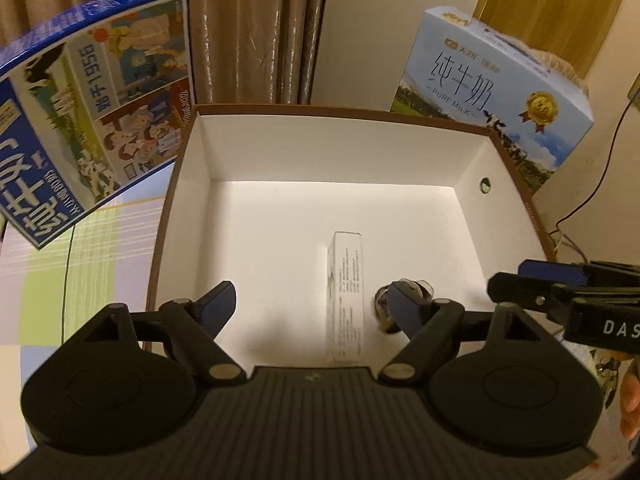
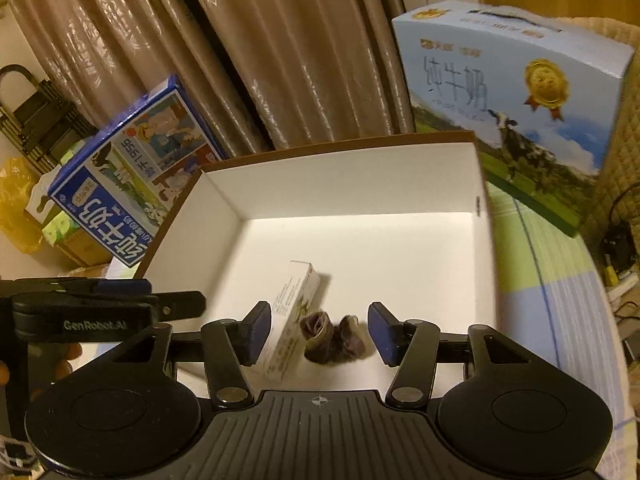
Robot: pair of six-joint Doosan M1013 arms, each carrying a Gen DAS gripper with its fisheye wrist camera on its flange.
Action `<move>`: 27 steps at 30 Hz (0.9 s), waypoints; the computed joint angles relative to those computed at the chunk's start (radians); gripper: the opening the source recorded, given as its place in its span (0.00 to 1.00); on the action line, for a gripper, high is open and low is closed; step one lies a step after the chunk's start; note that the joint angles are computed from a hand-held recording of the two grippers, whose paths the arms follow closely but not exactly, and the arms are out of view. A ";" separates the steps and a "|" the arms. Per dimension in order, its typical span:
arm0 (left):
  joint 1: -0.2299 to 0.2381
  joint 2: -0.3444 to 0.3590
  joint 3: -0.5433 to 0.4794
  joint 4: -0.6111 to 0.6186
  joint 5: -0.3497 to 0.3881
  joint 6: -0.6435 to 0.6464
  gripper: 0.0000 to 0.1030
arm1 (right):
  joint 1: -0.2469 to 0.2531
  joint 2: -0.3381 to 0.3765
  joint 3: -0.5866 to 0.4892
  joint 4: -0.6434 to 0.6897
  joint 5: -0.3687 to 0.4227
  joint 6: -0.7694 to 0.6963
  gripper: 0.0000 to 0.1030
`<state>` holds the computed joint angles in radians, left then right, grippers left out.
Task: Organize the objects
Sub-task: 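Lower the medicine box and sock into the brown box and open both grippers, then withdraw both tools from the box back toward the remaining items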
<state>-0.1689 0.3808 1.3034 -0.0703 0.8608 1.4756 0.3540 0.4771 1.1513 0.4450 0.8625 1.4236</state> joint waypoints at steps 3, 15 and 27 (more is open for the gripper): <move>-0.002 -0.029 0.025 -0.001 -0.008 -0.015 0.78 | -0.006 -0.036 0.039 0.010 -0.015 0.003 0.51; -0.026 -0.151 0.128 0.052 -0.009 -0.125 0.78 | -0.016 -0.170 0.177 0.038 -0.074 -0.017 0.52; -0.062 -0.265 0.229 0.097 -0.019 -0.218 0.81 | -0.022 -0.269 0.277 0.074 -0.089 -0.038 0.53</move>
<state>-0.2305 0.1159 1.5324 0.0271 0.8422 1.2580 0.3321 0.2080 1.4279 0.5191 0.7740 1.3856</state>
